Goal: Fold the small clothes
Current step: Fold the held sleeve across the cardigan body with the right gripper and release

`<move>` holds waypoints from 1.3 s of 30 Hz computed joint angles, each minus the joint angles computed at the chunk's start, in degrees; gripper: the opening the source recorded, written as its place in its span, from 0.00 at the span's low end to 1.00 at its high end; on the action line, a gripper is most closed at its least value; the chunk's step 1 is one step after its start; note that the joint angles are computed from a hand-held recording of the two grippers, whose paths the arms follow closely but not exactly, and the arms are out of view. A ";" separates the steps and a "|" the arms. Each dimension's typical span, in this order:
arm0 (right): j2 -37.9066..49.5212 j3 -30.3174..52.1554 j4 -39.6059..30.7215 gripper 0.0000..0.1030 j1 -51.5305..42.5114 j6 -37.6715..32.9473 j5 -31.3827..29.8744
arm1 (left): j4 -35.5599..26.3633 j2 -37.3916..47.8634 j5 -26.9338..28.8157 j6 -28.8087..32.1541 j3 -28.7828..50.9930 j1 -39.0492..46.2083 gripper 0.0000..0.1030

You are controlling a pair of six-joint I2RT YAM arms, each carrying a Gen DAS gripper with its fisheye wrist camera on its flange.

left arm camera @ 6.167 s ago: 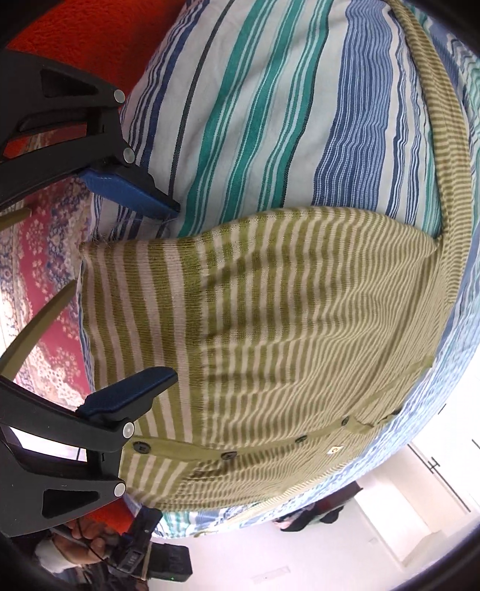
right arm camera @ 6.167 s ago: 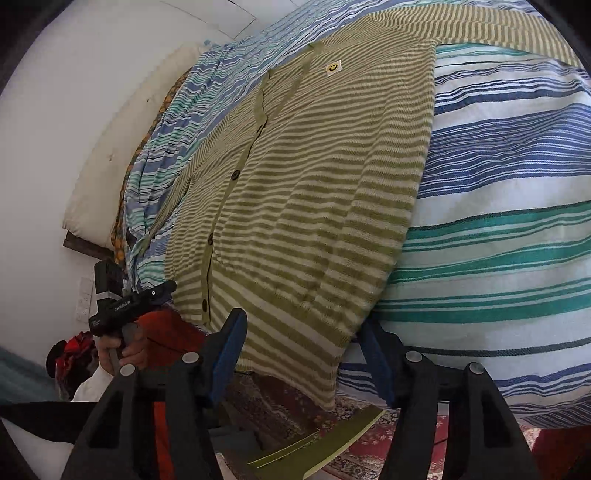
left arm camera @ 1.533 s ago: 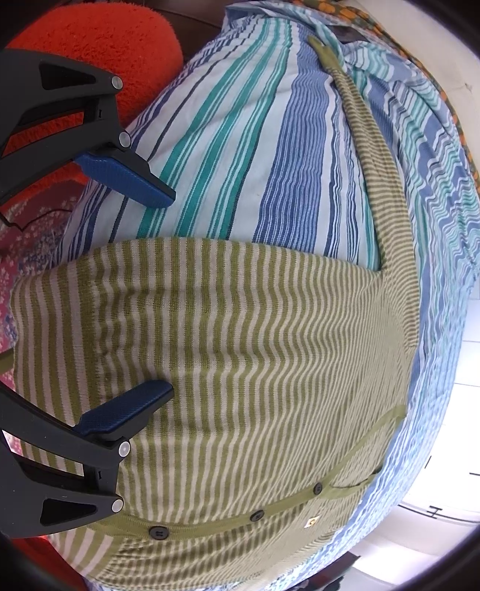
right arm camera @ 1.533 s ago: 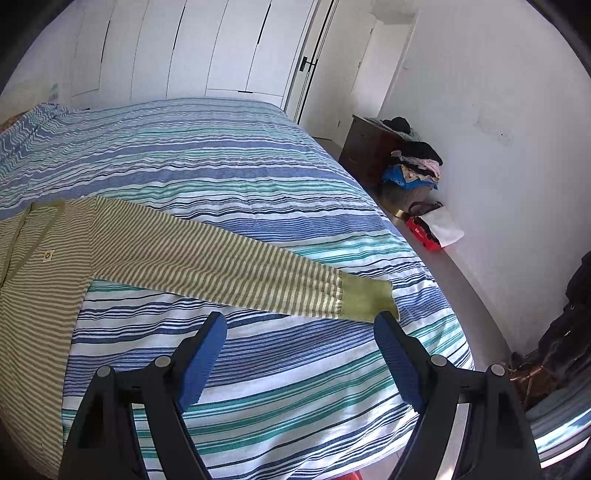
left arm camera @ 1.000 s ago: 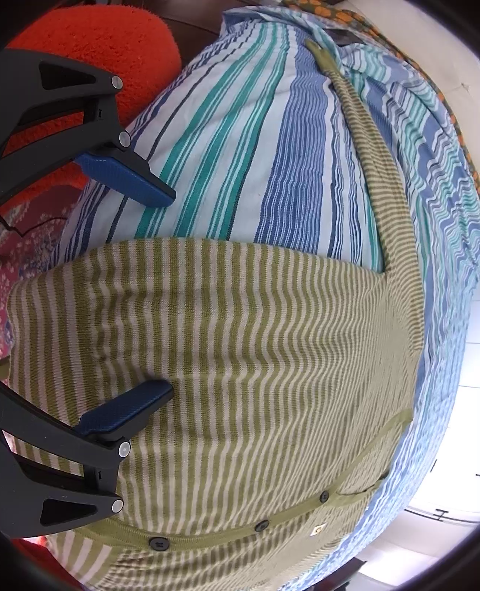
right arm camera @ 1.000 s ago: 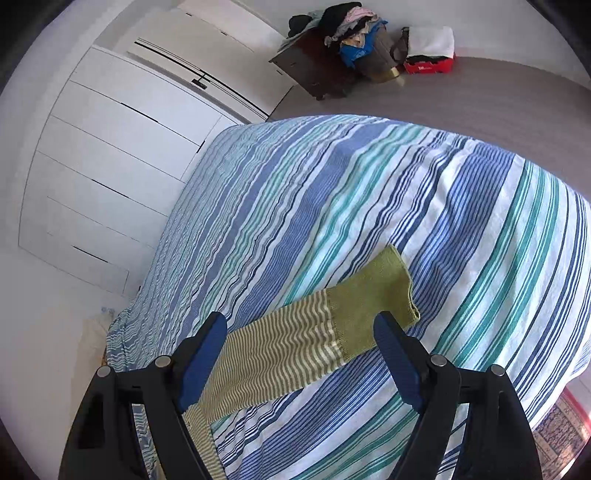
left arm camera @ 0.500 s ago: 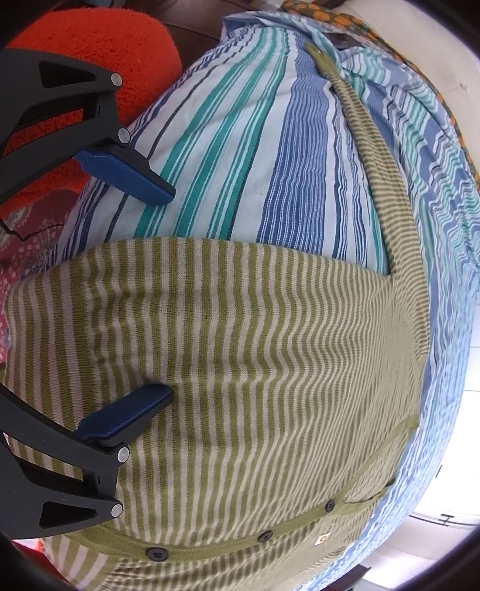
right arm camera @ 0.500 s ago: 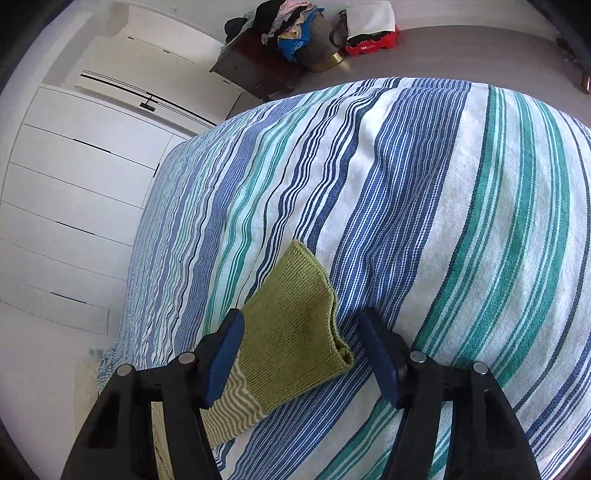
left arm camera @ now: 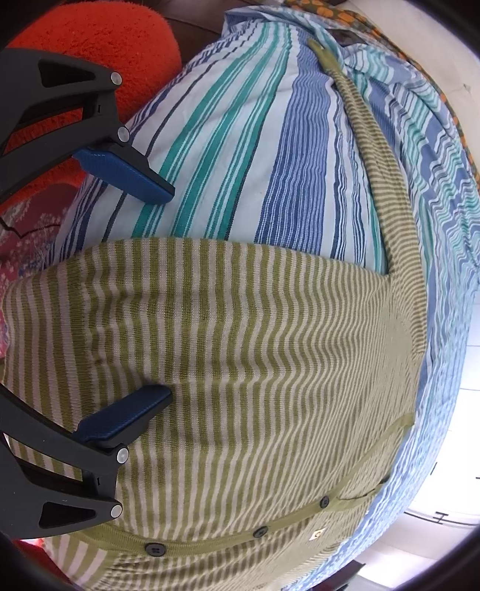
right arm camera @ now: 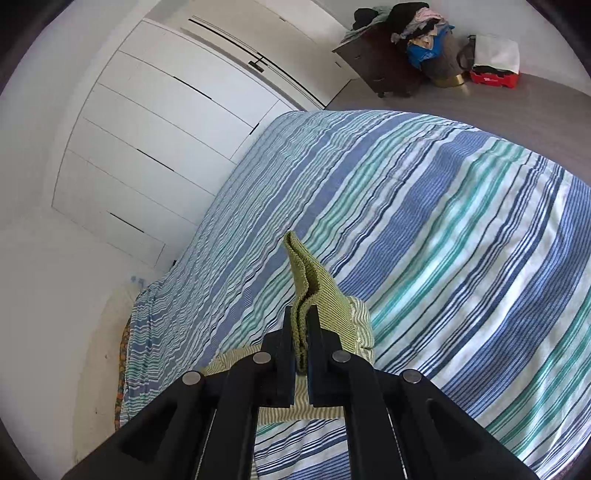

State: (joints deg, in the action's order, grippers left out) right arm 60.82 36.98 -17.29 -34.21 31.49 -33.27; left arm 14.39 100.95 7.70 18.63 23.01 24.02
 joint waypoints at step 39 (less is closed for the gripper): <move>85.07 78.35 18.58 0.04 73.46 35.67 30.25 | -10.04 4.29 8.81 3.34 7.59 7.79 0.96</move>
State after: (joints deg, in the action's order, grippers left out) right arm 145.88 115.33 1.29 39.26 67.16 -3.02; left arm 4.35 105.24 16.51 21.97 30.60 31.81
